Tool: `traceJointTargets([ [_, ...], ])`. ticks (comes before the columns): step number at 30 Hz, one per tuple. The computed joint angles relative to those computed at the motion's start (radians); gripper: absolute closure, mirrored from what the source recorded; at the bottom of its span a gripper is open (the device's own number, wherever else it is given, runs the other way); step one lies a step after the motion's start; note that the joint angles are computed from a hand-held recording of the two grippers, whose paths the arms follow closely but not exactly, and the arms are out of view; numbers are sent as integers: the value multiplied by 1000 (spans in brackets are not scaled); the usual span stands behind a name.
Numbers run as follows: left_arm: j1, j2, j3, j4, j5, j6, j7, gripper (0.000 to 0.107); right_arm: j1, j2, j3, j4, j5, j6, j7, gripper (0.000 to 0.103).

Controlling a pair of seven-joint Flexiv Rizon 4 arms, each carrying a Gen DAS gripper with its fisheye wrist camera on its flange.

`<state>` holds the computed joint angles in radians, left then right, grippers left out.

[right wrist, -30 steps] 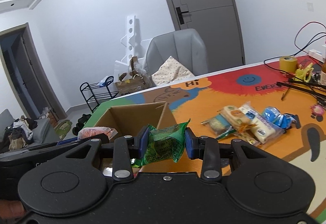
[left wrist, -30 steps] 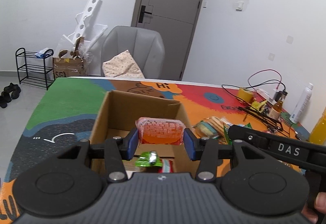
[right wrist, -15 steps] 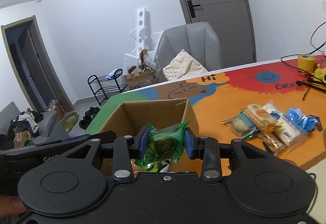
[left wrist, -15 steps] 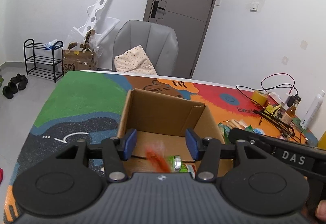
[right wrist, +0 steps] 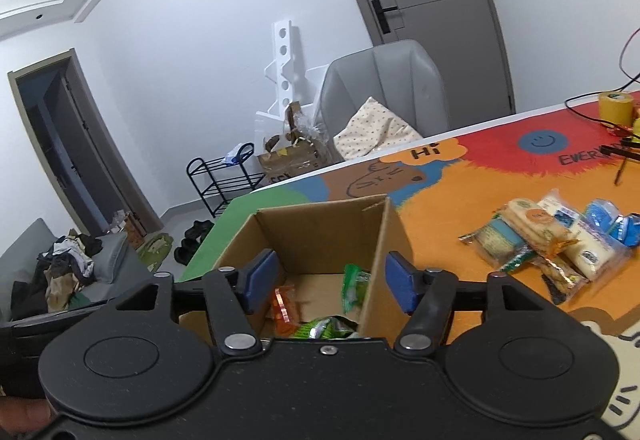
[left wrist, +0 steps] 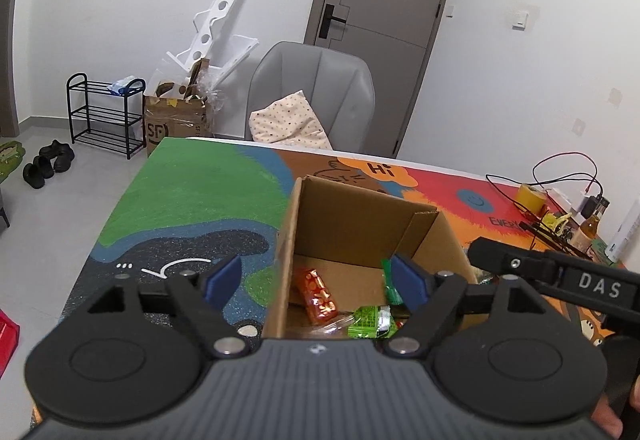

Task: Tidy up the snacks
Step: 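Open left gripper over the box while right gripper opens to drop the green snack, then move both tools from the box back to the snack pile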

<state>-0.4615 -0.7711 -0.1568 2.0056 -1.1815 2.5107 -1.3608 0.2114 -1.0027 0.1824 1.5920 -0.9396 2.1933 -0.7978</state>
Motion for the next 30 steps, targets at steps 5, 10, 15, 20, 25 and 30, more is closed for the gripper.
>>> traceJointTargets([
  [5,-9,-11,-4,-18,7,-2,15,19,16,26,-27,44,109,12,-48,34],
  [10,-22,-14,-9,-33,25,-12,37,15,15,52,-38,93,195,25,-99,25],
  [15,-34,-23,-14,-62,39,-29,46,12,23,85,-55,147,300,41,-165,19],
  [20,-57,-47,-16,-121,25,-42,97,9,3,100,-54,173,358,53,-201,12],
  [25,-72,-74,-33,-189,2,-53,166,9,-19,104,-52,188,384,68,-216,7],
  [30,-87,-102,-52,-258,-25,-60,244,9,-47,102,-52,197,380,83,-221,0],
])
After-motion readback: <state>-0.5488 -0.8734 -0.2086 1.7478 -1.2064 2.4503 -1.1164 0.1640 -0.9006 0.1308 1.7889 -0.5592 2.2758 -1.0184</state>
